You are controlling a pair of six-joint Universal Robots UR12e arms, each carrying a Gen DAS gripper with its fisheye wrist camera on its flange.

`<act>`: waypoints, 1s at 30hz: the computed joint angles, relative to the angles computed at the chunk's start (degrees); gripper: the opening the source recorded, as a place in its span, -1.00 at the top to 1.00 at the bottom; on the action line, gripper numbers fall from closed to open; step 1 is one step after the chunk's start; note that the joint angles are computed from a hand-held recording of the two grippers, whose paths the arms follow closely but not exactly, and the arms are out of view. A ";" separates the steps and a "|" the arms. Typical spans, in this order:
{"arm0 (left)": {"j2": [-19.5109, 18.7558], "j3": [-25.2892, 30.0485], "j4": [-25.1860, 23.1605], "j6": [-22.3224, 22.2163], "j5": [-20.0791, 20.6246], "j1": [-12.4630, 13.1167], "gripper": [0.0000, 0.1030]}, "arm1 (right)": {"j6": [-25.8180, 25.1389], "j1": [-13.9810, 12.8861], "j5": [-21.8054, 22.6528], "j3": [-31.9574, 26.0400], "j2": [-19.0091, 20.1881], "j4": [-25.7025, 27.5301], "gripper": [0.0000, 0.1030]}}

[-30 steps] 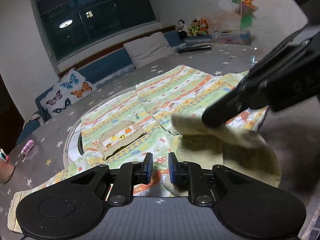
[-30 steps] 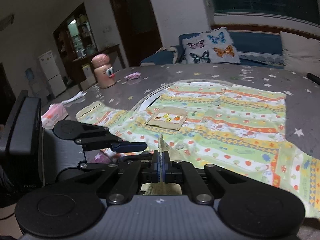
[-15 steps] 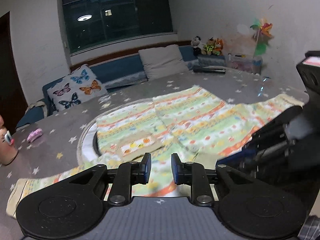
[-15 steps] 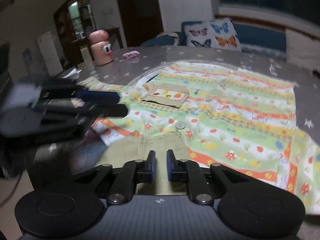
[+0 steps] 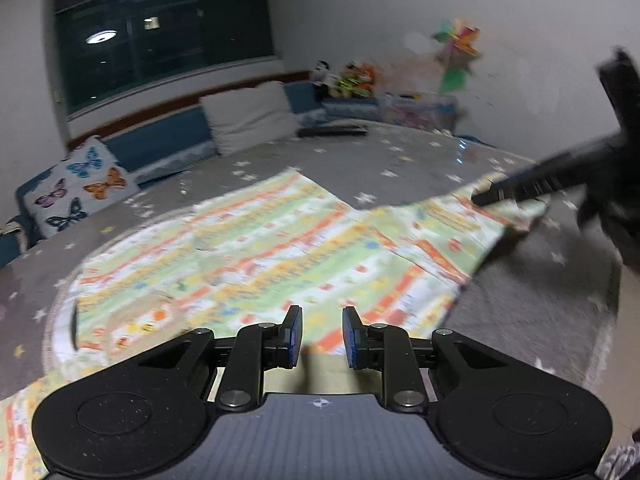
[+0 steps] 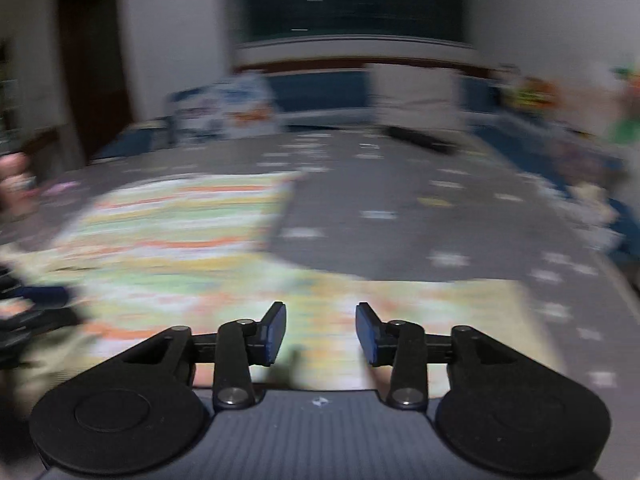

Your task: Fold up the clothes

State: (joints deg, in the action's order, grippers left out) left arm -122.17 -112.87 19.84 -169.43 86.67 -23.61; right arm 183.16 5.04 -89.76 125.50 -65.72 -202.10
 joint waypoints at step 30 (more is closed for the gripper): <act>-0.44 0.26 -2.32 3.74 1.04 -0.76 0.41 | -3.17 -3.04 -5.21 -3.24 4.11 -0.21 -0.14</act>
